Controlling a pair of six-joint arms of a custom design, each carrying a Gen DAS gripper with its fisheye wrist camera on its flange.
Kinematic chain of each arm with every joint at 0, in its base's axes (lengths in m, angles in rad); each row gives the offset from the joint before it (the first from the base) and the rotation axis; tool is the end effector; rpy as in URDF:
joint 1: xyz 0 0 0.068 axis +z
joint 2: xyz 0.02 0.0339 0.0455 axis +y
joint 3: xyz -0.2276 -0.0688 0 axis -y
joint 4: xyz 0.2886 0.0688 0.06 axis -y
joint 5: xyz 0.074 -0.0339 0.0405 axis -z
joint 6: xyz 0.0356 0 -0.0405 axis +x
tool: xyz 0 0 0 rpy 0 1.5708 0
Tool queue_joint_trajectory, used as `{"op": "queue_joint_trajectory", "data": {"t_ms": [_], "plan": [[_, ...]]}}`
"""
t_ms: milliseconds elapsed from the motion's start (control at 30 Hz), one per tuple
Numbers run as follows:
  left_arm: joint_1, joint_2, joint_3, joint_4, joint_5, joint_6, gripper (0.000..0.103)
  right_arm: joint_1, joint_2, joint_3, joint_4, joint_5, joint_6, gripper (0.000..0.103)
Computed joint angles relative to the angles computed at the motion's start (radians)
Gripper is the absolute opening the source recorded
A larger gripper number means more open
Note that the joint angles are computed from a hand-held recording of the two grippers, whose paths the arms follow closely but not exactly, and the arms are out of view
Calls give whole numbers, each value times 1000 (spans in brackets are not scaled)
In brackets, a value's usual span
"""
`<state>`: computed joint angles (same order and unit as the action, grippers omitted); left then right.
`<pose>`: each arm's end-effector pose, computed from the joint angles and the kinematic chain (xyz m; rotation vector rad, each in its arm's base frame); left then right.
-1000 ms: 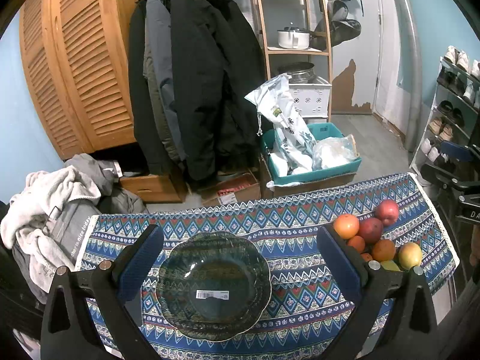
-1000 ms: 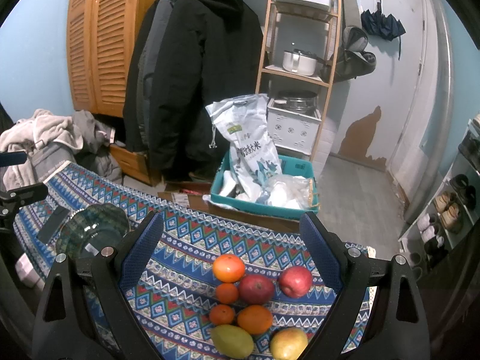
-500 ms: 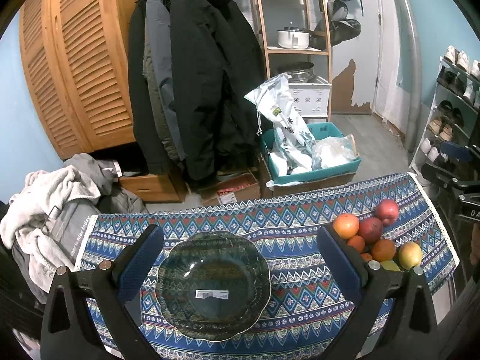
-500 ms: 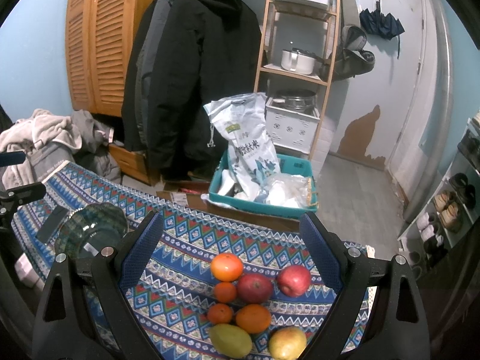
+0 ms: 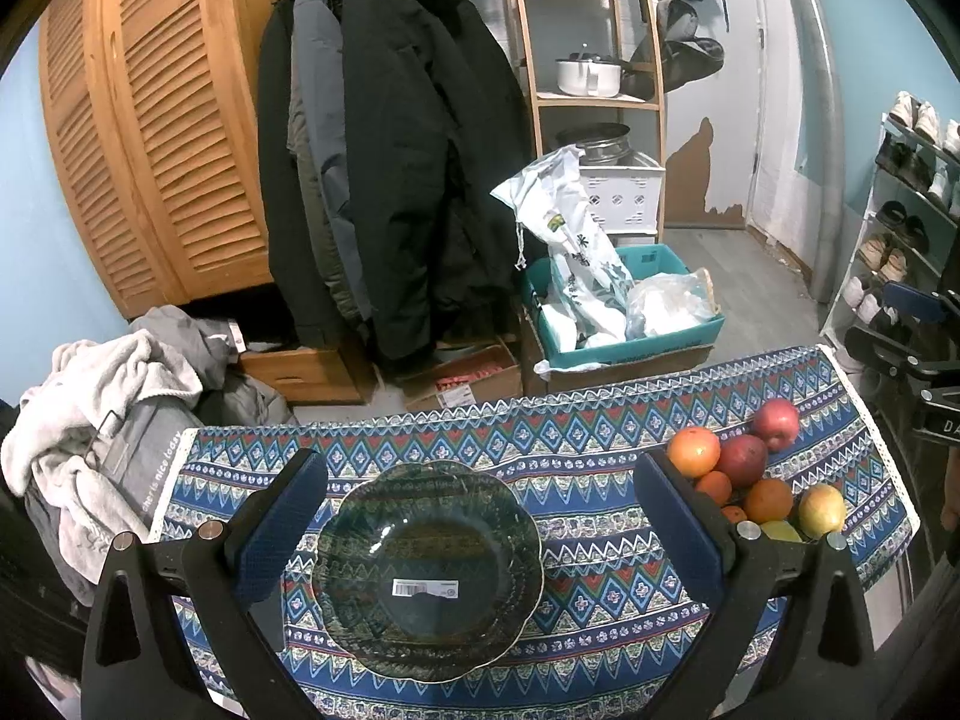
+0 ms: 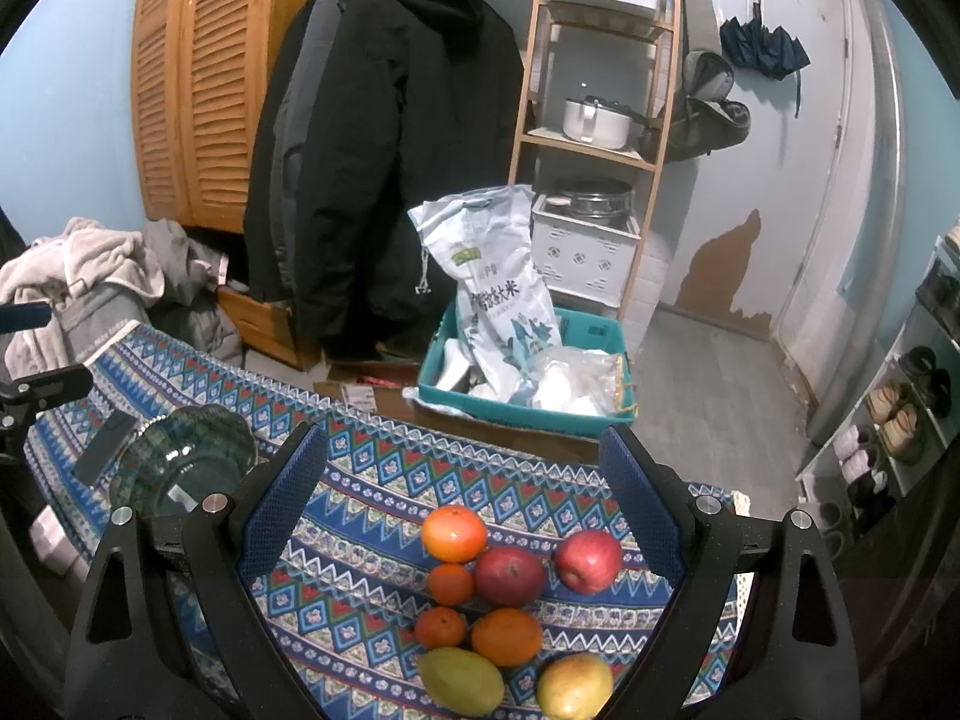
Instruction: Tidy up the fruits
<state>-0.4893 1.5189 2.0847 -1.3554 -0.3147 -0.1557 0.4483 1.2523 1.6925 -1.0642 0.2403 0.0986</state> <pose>0.2661 -0.1292 0.4696 0.2345 2.3006 0.0461 0.2491 0.1104 0.4435 -0.2454 2.1608 0.0479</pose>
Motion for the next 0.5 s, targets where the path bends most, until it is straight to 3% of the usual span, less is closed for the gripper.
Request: {"op": "queue_joint_trajectory", "data": {"t_ms": [500], "plan": [[4,9,-7,-7,-8,-4,103,-18,-1,4,-5,-11,-7,91]]}}
